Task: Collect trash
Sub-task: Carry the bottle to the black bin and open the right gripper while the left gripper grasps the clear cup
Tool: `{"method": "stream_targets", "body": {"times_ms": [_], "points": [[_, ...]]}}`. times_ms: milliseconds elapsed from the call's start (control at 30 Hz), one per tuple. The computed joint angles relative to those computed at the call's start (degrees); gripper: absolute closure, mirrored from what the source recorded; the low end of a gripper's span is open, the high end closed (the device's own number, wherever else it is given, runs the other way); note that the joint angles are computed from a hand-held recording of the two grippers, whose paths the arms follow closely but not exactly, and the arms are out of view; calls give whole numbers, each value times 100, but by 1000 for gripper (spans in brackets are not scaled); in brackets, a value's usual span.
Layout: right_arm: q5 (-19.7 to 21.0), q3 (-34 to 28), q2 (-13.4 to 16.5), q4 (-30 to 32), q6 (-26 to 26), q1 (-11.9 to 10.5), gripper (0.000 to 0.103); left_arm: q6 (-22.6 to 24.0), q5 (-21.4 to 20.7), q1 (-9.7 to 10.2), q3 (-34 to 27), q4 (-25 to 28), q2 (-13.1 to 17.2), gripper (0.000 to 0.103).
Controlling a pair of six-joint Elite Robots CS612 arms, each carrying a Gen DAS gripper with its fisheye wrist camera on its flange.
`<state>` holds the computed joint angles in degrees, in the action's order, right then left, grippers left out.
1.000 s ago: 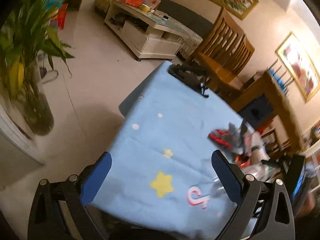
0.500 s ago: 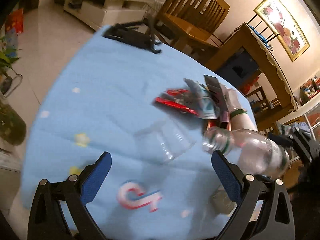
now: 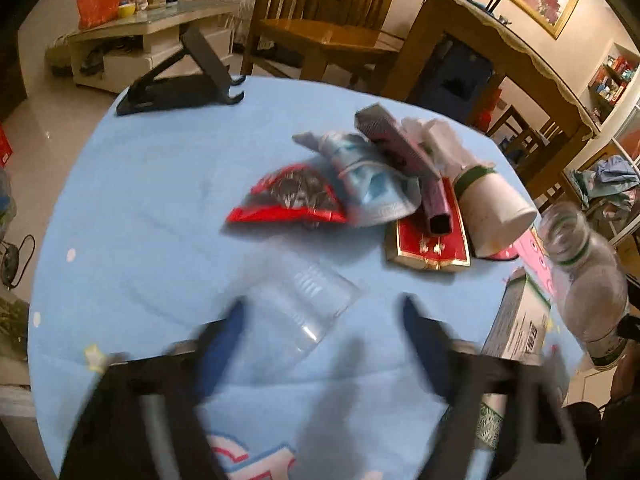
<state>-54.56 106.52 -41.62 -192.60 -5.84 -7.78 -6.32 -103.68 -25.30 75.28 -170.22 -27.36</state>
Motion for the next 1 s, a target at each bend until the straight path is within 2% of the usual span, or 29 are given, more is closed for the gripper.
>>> {"method": "stream_targets", "body": {"times_ms": [167, 367, 467, 567, 700, 800, 900, 933, 967, 1000], "points": [[869, -4, 261, -950, 879, -337, 39, 34, 206, -77, 245, -667, -103, 54], [1357, 14, 583, -2282, 2177, -788, 39, 33, 336, -212, 546, -1089, -336, 54], [979, 222, 568, -2740, 2527, -1014, 39, 316, 340, -398, 665, -1296, -475, 54], [688, 461, 571, -3262, 3012, -1311, 39, 610, 49, -602, 578, -1326, -520, 54], [-189, 851, 531, -3541, 3383, -1642, 39, 999, -527, -933, 188, -935, -438, 53], [-868, 1079, 522, -3522, 3644, -1864, 39, 1409, -723, -1233, -54, -690, -337, 53], [-1027, 1144, 588, -3469, 3875, -2051, 37, 1658, -939, -1464, -329, -290, -206, 53], [-1034, 1122, 635, -3404, 3950, -2083, 31, 1750, -1008, -1555, -455, -89, -145, 53], [-1094, 1142, 619, -3304, 3988, -2112, 10, 1846, -1014, -1646, -573, 78, -81, 53], [-1335, 1201, 565, -3249, 4002, -2108, 5, 1924, -998, -1716, -664, 189, -23, 53]]}}
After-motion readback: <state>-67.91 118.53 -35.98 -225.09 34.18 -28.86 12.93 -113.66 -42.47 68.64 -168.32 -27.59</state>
